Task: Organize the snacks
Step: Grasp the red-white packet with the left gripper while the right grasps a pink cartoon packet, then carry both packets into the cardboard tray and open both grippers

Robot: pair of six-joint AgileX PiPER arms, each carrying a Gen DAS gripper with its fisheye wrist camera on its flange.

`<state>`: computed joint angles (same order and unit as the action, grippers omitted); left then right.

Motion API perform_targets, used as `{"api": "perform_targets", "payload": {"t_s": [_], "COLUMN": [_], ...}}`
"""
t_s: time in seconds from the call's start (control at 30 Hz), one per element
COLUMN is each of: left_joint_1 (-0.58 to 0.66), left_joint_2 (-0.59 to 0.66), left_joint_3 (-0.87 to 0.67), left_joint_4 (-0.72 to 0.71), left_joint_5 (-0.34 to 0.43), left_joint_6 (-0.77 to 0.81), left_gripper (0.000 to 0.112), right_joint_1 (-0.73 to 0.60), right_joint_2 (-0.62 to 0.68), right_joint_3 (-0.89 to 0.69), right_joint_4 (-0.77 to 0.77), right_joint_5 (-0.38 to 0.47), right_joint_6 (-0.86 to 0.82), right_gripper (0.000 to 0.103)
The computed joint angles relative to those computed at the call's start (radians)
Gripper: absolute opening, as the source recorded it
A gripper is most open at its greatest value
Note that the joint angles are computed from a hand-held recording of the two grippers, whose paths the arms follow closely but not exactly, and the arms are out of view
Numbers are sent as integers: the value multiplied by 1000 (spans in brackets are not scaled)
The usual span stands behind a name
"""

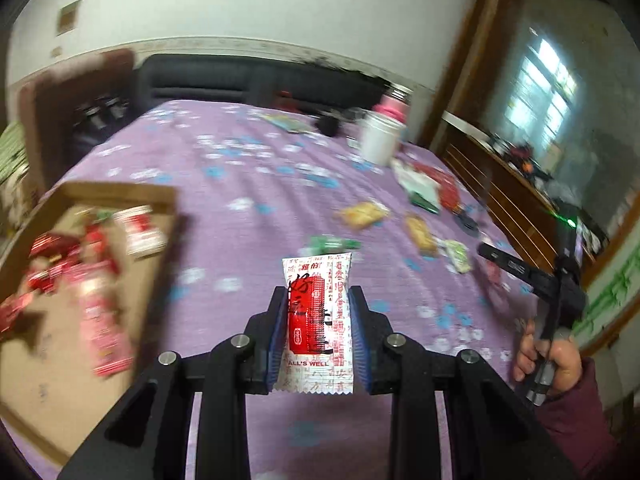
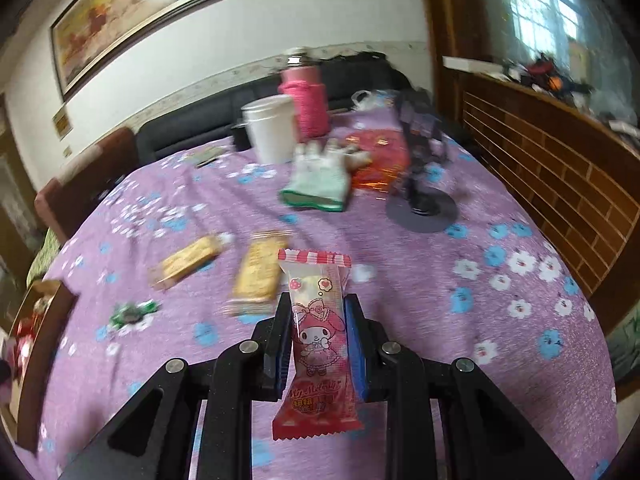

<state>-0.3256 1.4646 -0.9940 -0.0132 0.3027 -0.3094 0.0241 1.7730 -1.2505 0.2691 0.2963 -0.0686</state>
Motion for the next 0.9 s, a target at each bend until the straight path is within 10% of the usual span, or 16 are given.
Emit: {"api": "perform_targets", "payload": {"t_s": [0.4,0.9], "left_joint_1": [449,798], "left_joint_2": [-210,-108], "left_joint_3": [259,248], "left_joint_4": [-338,-773], "left_joint_5": [10,116], "left_joint_6": [374,905], "left_gripper": [29,30], "right_joint_1": [421,771], "right_joint_2": [21,515], "right_joint_3": [-161,-948], "right_joint_4": [83,-48], "right_joint_5": [180,613], "right_joint_6": [-63,66], "right_gripper": [27,27]}}
